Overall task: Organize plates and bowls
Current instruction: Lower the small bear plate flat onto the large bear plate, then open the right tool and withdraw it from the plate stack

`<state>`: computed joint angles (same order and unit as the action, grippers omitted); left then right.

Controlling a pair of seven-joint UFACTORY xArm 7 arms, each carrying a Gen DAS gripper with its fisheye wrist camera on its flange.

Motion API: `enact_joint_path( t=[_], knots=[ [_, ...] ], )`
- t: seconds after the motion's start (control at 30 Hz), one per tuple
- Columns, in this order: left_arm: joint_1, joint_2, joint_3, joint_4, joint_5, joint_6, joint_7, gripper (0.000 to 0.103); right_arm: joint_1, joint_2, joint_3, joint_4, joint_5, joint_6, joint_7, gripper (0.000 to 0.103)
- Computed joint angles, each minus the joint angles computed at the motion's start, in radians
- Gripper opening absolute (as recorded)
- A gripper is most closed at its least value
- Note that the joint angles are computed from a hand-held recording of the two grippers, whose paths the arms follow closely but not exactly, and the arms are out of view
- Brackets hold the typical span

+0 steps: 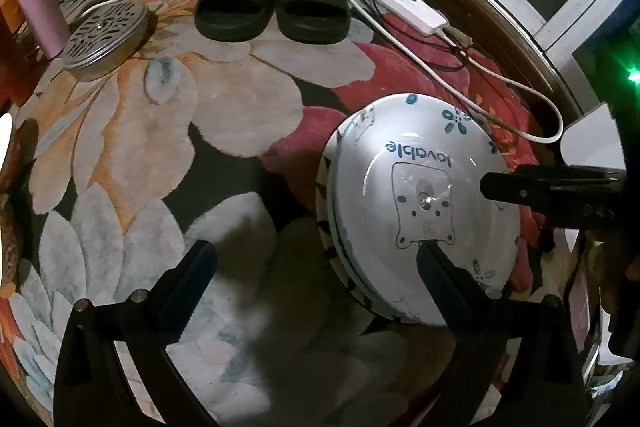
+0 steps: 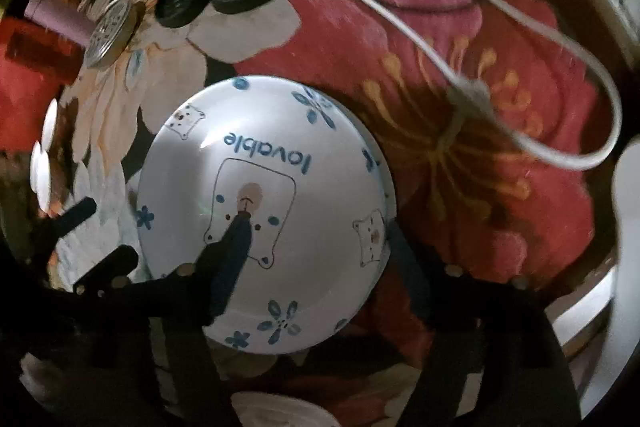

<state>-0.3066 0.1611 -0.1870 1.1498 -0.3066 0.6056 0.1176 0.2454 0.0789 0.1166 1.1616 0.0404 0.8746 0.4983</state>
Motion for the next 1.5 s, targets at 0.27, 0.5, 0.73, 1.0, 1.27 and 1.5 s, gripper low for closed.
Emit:
enact_joint_path(
  t=[0.27, 0.5, 0.73, 1.0, 1.27, 1.5],
  knots=[
    [0.01, -0.026, 0.011, -0.025, -0.002, -0.026, -0.01, 0.102, 0.029, -0.007, 0.008, 0.011, -0.124, 0.013, 0.071, 0.103],
    [0.026, -0.053, 0.027, -0.063, 0.011, -0.041, -0.028, 0.102, 0.039, 0.007, 0.013, 0.022, -0.121, 0.035, 0.098, 0.103],
    [0.048, -0.088, 0.041, -0.104, -0.003, -0.039, -0.015, 0.102, 0.062, 0.035, 0.023, 0.058, -0.121, 0.034, 0.104, 0.103],
    [0.073, -0.122, 0.062, -0.147, -0.02, -0.036, 0.002, 0.102, 0.095, 0.075, 0.032, 0.104, -0.121, 0.042, 0.098, 0.103],
    [0.106, -0.155, 0.089, -0.188, -0.018, -0.035, -0.004, 0.102, 0.117, 0.098, 0.032, 0.133, -0.134, 0.045, 0.109, 0.103],
    [0.131, -0.179, 0.107, -0.219, -0.014, -0.036, -0.003, 0.102, 0.139, 0.126, 0.037, 0.169, -0.139, 0.049, 0.11, 0.103]
  ],
)
